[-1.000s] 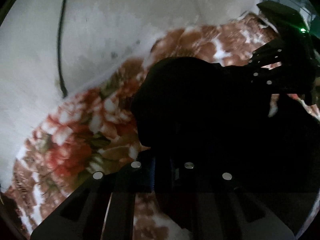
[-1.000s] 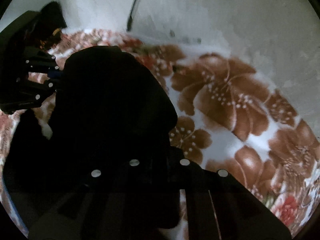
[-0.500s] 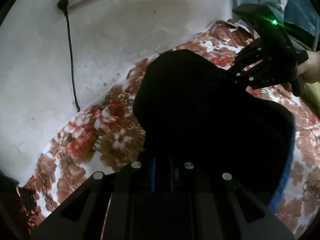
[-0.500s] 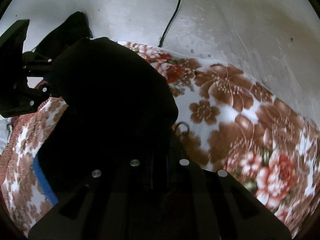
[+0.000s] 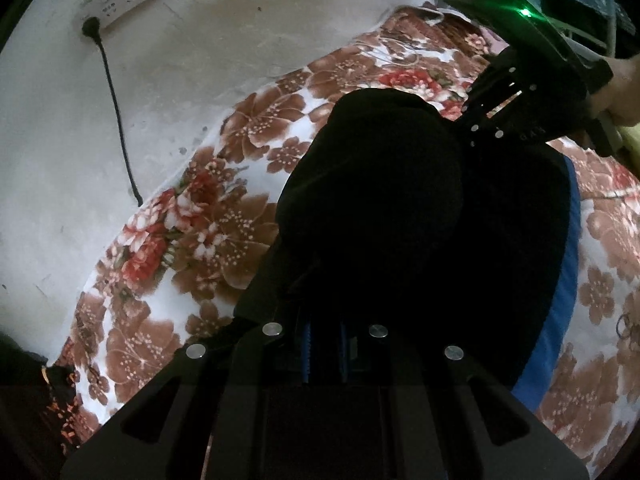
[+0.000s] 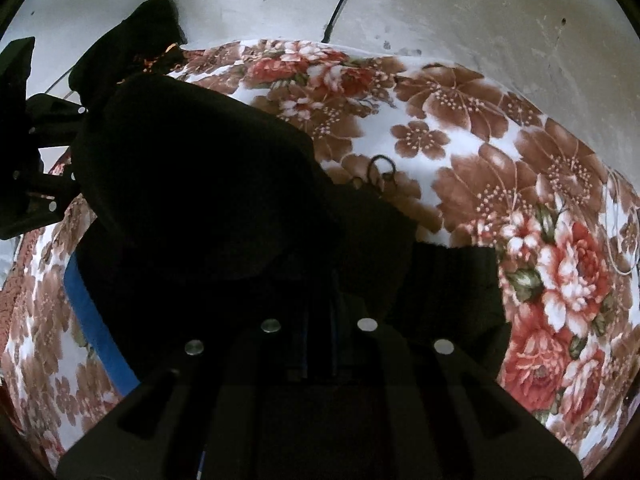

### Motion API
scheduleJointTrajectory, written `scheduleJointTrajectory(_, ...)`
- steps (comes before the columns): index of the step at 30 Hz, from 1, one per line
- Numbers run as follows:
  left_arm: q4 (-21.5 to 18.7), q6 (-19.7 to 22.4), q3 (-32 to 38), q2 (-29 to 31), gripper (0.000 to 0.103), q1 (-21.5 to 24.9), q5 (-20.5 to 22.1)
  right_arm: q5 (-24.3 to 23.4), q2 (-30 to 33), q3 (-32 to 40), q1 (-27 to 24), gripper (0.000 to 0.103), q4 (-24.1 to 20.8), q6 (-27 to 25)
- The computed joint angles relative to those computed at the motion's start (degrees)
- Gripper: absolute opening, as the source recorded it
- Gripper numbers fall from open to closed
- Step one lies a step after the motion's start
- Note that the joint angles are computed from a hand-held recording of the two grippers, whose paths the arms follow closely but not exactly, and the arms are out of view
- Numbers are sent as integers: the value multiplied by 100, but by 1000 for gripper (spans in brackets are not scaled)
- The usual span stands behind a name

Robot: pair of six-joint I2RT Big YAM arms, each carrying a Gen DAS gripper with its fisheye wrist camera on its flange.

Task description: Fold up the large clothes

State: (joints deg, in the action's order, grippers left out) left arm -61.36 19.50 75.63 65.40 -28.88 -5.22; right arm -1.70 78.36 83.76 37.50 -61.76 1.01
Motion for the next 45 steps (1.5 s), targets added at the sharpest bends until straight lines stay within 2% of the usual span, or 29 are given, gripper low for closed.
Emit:
scheduleJointTrajectory(6,-27,202,123,103,9,48,-21,33,166,353,-45,7,-72,-87)
scheduleJointTrajectory(8,-25,293,26,67,9,27,15,116,127,243,5,7,-84,-176)
scheduleJointTrajectory(12,221,135,-418,-133,9,-108,-88,129,-103,-327,136,7,107,-69)
scheduleJointTrajectory(16,894,797,-1296,-539,10,-743,-1123,148,-320,-893,219,7,381,240)
scheduleJointTrajectory(17,1069,946,-1534,-637,12,-929,-1421,130,-366,-987,225,8,421,328)
scheduleJointTrajectory(19,1249,1040,-1843,-769,18,-1160,-1746,179,-502,-1199,243,13,524,507)
scheduleJointTrajectory(20,1289,1014,-1981,-833,27,-1255,-1841,207,-604,-1328,261,14,575,610)
scheduleJointTrajectory(21,1280,996,-2048,-866,47,-1302,-1868,241,-700,-1436,282,22,615,695)
scheduleJointTrajectory(22,1268,964,-2150,-934,59,-1374,-1898,226,-762,-1497,282,33,615,748)
scheduleJointTrajectory(23,1307,903,-2272,-1042,78,-1469,-2008,173,-886,-1599,284,40,620,844)
scheduleJointTrajectory(25,1245,609,-2467,-1273,83,-1658,-2203,327,-1124,-1740,339,76,528,1153)
scheduleJointTrajectory(27,899,233,-2492,-1475,88,-1774,-2296,521,-1384,-1851,385,82,425,1523)
scheduleJointTrajectory(29,317,-399,-2350,-1748,89,-1896,-2248,642,-1566,-1812,389,87,222,1854)
scheduleJointTrajectory(30,77,-752,-2197,-1863,92,-1878,-2144,781,-1634,-1740,413,94,158,1983)
scheduleJointTrajectory(31,-41,-1027,-2031,-1927,94,-1822,-2077,993,-1644,-1563,454,98,85,2081)
scheduleJointTrajectory(33,-45,-1415,-1721,-1945,98,-1601,-1903,1251,-1454,-1144,490,98,18,2084)
scheduleJointTrajectory(35,141,-1970,-1248,-1704,98,-1041,-1462,1452,-1020,-561,504,98,-69,2016)
scheduleJointTrajectory(37,553,-2704,-915,-1376,98,-532,-971,1802,-445,58,529,98,-176,2047)
scheduleJointTrajectory(39,844,-3119,-767,-960,98,-341,-750,1941,-97,331,515,98,-182,2213)
scheduleJointTrajectory(42,1071,-3142,-883,-419,97,-593,-1014,2176,345,394,562,98,-274,2432)
scheduleJointTrajectory(45,1373,-2939,-1297,-274,97,-830,-1130,2254,415,24,680,98,-254,2578)
